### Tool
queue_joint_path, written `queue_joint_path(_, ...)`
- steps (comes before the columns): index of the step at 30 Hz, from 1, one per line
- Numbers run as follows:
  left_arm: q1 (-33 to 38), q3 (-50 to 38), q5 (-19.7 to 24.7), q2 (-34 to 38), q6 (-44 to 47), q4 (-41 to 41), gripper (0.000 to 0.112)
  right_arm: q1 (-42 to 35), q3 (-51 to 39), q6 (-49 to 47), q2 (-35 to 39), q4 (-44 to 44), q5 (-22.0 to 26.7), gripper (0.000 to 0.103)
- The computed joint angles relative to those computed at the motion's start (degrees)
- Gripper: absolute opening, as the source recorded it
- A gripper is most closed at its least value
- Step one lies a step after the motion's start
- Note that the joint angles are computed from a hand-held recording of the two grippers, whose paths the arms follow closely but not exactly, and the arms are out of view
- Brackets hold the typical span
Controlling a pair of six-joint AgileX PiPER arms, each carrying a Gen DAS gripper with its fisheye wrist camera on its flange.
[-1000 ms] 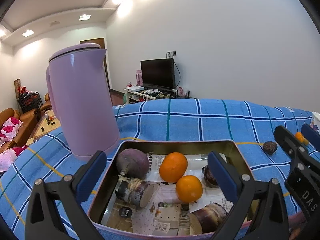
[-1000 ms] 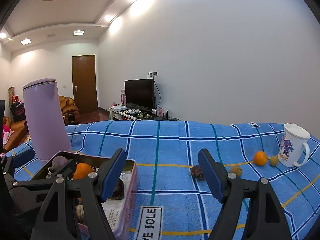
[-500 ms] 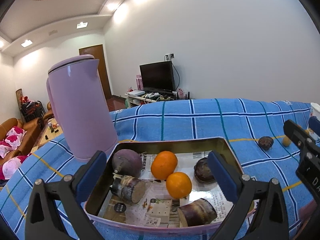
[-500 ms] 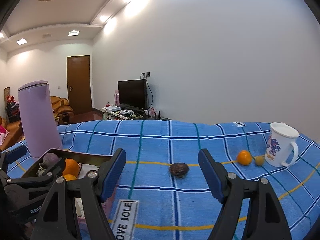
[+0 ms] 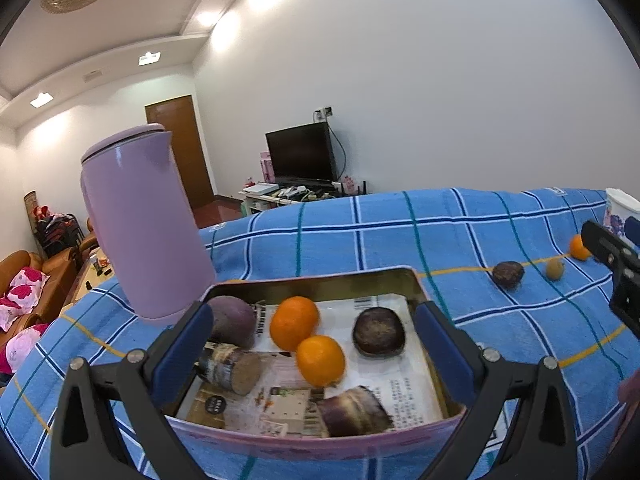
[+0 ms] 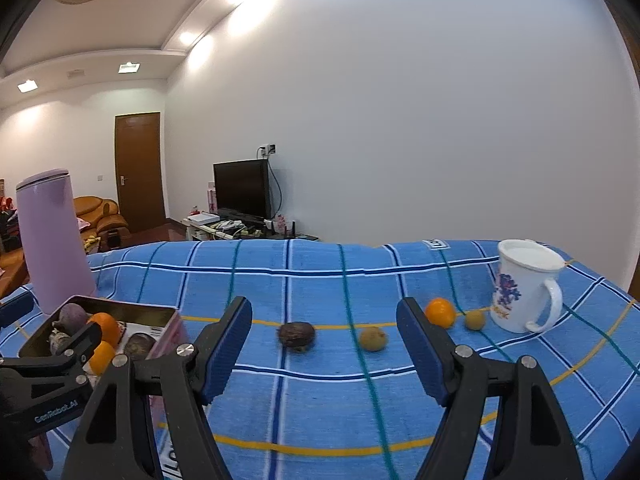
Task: Organize fruits
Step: 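Move both tools toward the remaining fruits on the bedspread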
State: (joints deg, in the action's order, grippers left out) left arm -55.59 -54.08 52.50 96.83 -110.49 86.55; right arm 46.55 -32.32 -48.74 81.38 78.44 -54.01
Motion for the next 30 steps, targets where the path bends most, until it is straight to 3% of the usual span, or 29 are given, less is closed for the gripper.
queue_joint_path(9, -2.50, -2.78, 0.03, 1.83, 1.91, -1.82, 0.103, -4.61, 3.28, -0.99, -3.95, -1.11, 1.58, 0.076)
queue_joint_path(24, -6.48, -13.64, -0.19, 9.09, 10.39, -6.53, 0.102, -18.10, 7.67, -2.30, -10.57, -5.77, 8.98, 0.076)
queue_joint_path(30, -6.35, -20.19, -2.38, 12.94, 15.67, -10.34, 0.102, -26.38, 8.75, -2.97, -12.87, -8.38, 13.77, 0.076)
